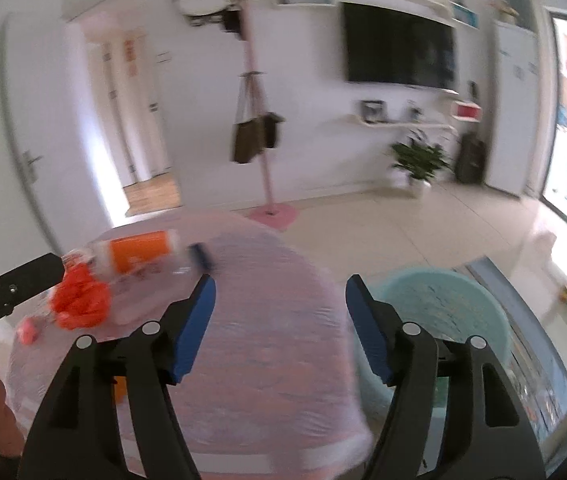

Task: Collect trash
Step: 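Move both grippers back to the table toward the pink packet and red bag, then grasp the pink packet with the left gripper while the right grasps the red plastic bag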

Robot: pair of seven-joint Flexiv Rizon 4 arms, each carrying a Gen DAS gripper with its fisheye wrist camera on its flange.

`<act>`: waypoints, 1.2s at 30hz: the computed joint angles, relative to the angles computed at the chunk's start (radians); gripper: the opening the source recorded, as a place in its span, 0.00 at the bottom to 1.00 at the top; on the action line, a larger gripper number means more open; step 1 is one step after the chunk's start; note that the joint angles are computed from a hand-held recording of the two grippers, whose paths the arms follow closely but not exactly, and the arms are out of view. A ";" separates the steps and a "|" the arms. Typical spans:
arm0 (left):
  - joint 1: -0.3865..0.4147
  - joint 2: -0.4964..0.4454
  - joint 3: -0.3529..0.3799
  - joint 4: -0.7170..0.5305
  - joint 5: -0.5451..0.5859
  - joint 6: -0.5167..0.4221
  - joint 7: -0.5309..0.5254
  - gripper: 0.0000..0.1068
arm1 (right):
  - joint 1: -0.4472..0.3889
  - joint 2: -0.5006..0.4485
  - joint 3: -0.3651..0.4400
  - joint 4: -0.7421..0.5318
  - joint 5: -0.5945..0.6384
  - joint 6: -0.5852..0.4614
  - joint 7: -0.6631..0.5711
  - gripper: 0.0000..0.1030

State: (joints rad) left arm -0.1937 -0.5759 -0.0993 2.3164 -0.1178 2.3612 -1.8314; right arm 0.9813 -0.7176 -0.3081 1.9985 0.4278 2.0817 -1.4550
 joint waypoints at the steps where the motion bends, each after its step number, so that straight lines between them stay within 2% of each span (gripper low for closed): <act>1: -0.002 0.016 0.024 0.046 -0.028 0.022 -0.010 0.64 | 0.014 -0.003 0.002 -0.013 -0.010 -0.008 -0.006 0.62; 3: 0.017 0.044 0.050 0.119 -0.052 0.051 -0.037 0.64 | 0.017 -0.004 0.027 -0.039 -0.043 -0.025 -0.006 0.62; 8: 0.090 0.092 0.122 0.275 -0.106 0.097 -0.091 0.69 | -0.051 -0.025 0.158 -0.137 -0.199 -0.101 0.043 0.66; 10: 0.106 0.097 0.148 0.319 -0.141 0.106 -0.097 0.69 | -0.049 -0.049 0.175 -0.184 -0.252 -0.146 0.073 0.66; 12: 0.159 0.099 0.154 0.344 -0.115 0.097 -0.119 0.69 | -0.054 -0.072 0.191 -0.224 -0.304 -0.186 0.104 0.66; 17: 0.254 0.064 0.157 0.350 -0.038 0.080 -0.150 0.69 | -0.008 -0.133 0.153 -0.310 -0.387 -0.264 0.185 0.66; 19: 0.258 0.038 0.156 0.329 -0.042 0.061 -0.142 0.69 | 0.017 -0.160 0.123 -0.339 -0.411 -0.283 0.220 0.68; 20: 0.270 0.007 0.160 0.329 -0.024 0.084 -0.146 0.69 | 0.024 -0.171 0.113 -0.350 -0.424 -0.288 0.234 0.68; 23: 0.250 -0.034 0.157 0.295 -0.061 0.056 -0.128 0.69 | 0.038 -0.208 0.086 -0.388 -0.464 -0.305 0.279 0.69; 26: 0.282 -0.076 0.144 0.277 -0.020 0.069 -0.139 0.69 | 0.019 -0.244 0.100 -0.430 -0.512 -0.325 0.320 0.69; 30: 0.271 -0.086 0.140 0.266 -0.030 0.061 -0.130 0.69 | -0.018 -0.276 0.140 -0.480 -0.581 -0.358 0.366 0.69; 34: 0.300 -0.077 0.124 0.254 -0.005 0.025 -0.135 0.68 | -0.018 -0.299 0.137 -0.504 -0.633 -0.384 0.400 0.69; 36: 0.288 -0.073 0.126 0.246 -0.021 -0.005 -0.126 0.67 | -0.023 -0.306 0.140 -0.506 -0.650 -0.381 0.415 0.69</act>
